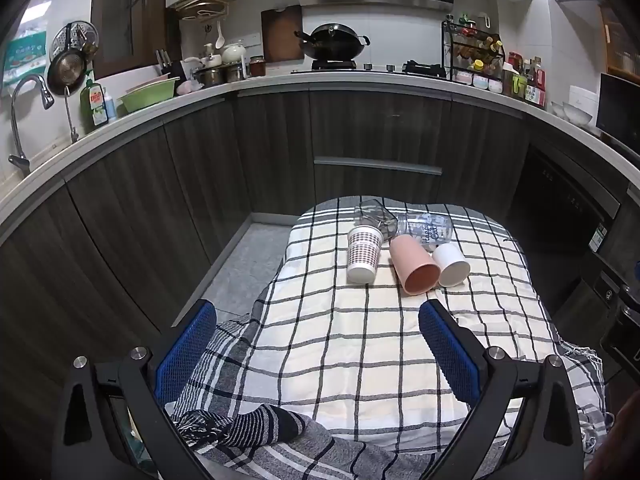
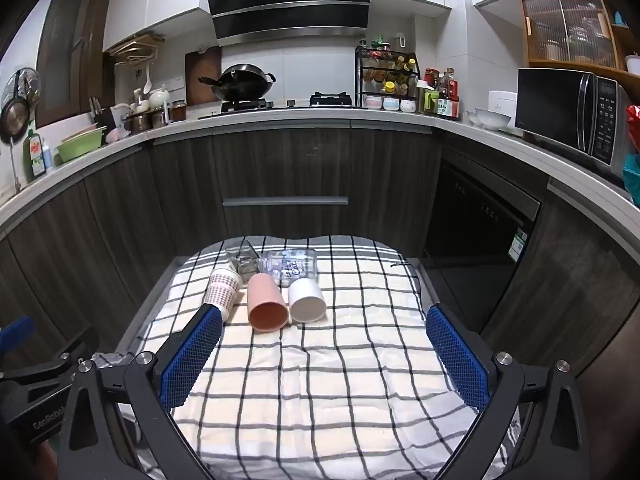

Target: Flip cup upside down

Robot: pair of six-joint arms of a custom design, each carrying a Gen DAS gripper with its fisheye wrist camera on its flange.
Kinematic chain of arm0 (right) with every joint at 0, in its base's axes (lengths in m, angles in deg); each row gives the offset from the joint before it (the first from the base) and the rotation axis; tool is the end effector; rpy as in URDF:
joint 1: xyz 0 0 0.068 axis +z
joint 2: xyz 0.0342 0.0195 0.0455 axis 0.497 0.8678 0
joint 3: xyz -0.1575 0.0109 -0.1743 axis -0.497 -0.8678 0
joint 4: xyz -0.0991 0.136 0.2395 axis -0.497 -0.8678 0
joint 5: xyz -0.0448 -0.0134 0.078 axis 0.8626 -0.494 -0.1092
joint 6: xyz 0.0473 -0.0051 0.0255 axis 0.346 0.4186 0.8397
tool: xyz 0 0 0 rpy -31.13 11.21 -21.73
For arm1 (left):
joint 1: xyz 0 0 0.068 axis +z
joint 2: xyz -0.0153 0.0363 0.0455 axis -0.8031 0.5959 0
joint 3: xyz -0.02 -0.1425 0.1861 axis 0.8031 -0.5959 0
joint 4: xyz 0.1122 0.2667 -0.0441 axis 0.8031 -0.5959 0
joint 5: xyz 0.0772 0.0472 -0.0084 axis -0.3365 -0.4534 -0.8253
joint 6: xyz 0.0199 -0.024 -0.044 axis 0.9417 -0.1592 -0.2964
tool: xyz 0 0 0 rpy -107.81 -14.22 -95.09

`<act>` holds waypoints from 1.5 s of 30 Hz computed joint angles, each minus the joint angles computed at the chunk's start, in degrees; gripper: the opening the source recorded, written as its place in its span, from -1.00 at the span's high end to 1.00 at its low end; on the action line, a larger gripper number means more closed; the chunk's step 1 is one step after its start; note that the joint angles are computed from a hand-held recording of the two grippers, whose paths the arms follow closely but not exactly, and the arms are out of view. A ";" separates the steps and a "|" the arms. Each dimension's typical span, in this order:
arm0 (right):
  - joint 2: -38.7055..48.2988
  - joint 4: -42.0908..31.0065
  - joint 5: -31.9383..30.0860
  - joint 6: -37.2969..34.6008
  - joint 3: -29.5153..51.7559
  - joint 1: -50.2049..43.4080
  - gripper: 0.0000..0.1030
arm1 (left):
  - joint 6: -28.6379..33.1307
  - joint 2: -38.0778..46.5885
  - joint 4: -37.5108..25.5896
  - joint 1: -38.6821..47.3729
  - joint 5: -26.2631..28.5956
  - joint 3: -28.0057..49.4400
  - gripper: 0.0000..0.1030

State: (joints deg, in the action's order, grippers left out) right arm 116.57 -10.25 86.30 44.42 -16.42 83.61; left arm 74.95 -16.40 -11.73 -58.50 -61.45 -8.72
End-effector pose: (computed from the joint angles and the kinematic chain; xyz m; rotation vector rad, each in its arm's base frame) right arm 0.1743 0.1894 0.1857 0.2893 2.0872 -0.1681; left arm 0.2158 -0.0172 0.1821 0.0748 2.2391 0.0156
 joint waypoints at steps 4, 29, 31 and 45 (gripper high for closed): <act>0.13 -0.21 -0.16 -0.05 0.06 -0.08 -0.99 | 0.19 0.12 0.43 -0.05 -0.05 -0.11 -1.00; 0.38 -0.04 -0.51 0.83 -0.40 0.08 -0.99 | 0.56 -2.50 -0.86 -0.67 -0.14 -0.61 -1.00; 0.44 0.16 -0.49 0.81 -0.48 0.07 -0.99 | 0.60 -2.65 -0.91 -0.57 -0.09 -0.66 -1.00; 0.17 0.02 -0.45 0.82 -0.59 0.10 -0.99 | 1.17 -2.90 -1.34 0.00 0.35 -0.59 -1.00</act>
State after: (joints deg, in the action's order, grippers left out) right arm 116.75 -10.23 85.85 45.24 -17.01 83.70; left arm 76.12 -19.30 -13.07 -58.50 -61.11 -9.31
